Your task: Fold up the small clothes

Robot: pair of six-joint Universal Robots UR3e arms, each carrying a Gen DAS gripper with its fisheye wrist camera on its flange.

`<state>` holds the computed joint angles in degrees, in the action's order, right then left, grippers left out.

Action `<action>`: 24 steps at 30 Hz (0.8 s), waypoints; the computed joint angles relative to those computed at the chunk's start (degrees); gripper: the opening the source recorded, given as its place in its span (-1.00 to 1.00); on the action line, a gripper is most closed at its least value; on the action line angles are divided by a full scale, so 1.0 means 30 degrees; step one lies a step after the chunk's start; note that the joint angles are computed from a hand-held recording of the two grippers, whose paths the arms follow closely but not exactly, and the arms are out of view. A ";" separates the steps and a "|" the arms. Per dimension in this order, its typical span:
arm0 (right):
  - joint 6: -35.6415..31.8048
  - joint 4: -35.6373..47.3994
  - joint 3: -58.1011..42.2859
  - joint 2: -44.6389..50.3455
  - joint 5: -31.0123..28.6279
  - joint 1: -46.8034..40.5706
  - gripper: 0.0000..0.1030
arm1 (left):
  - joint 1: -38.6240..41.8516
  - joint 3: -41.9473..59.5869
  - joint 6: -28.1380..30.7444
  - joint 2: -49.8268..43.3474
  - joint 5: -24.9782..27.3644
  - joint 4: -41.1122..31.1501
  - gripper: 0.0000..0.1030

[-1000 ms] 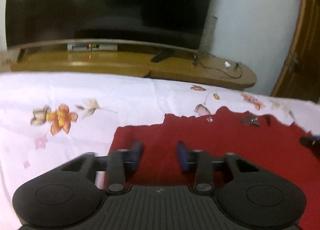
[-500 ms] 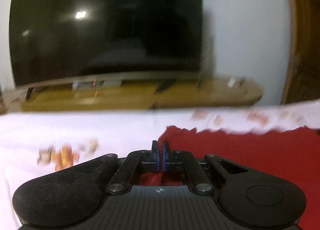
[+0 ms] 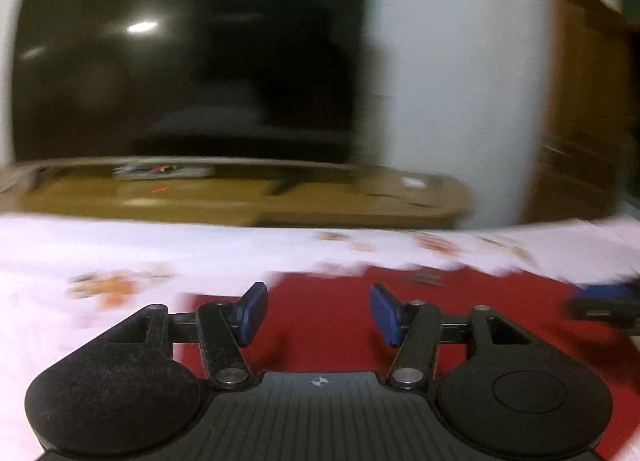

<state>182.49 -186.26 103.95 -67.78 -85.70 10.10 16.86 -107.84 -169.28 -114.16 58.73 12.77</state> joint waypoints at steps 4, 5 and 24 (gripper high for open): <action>-0.0414 0.1622 -0.2582 0.1922 0.0766 0.1588 -0.14 | -0.2537 0.0947 0.1875 -0.0264 0.1654 -0.2605 0.08; -0.0539 0.1820 -0.3092 0.2381 0.0517 0.1806 -0.11 | -0.2822 0.1231 0.2030 -0.0582 0.2333 -0.3174 0.08; -0.0932 -0.0451 0.4763 -0.3937 -0.0418 0.0294 -0.11 | 0.0448 -0.5651 0.3360 0.5095 0.0803 -0.0918 0.09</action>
<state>179.69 -187.61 118.24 -79.59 -86.95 10.98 18.20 -124.79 -159.20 -98.88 61.14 10.01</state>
